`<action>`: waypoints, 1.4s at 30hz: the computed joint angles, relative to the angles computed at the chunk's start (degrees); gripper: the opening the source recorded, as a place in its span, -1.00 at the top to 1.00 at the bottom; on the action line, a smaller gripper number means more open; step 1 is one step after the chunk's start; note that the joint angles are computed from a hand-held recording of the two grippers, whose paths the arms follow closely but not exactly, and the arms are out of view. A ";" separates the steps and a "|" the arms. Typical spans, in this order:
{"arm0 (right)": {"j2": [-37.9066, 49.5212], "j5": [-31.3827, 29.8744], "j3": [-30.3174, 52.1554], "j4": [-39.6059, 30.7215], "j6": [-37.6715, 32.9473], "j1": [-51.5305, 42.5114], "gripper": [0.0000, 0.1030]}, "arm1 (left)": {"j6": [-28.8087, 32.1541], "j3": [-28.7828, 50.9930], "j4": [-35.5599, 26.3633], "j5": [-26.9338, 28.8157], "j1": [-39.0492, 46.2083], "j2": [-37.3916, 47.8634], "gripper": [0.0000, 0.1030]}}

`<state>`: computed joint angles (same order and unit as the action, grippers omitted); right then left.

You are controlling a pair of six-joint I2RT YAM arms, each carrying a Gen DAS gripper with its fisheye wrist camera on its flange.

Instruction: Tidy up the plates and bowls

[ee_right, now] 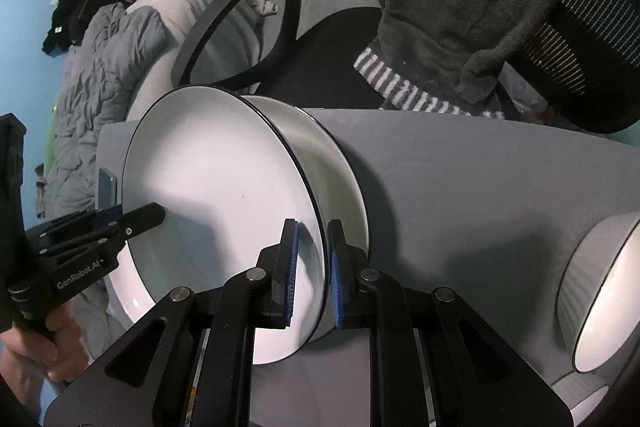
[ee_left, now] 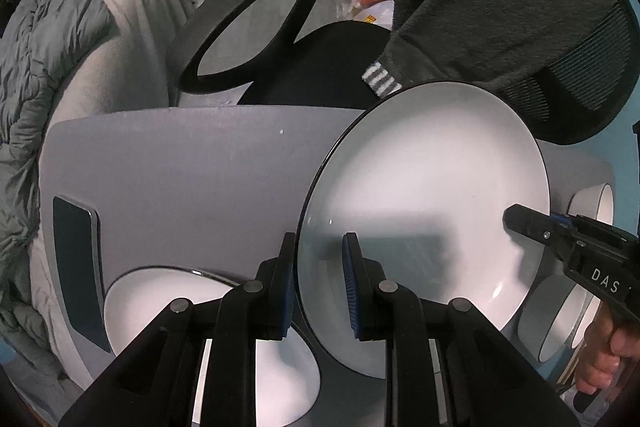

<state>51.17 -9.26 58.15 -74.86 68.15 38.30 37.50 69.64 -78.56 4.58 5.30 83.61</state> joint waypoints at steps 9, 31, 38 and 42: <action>0.56 -1.55 -1.06 -0.08 -1.52 -2.53 0.71 | -0.66 -1.04 0.64 -0.92 -1.13 0.69 0.59; 3.86 -4.95 1.96 -3.47 0.27 -3.39 0.33 | 1.83 -4.09 3.37 -2.36 -2.08 -0.99 0.48; 6.06 -3.71 5.26 -5.27 3.66 -0.81 0.00 | 3.49 -2.76 2.55 -2.24 -0.22 -0.87 0.34; 6.53 -2.73 6.00 -6.08 5.00 0.38 0.00 | 4.57 -1.36 1.76 -0.90 1.28 -1.23 0.17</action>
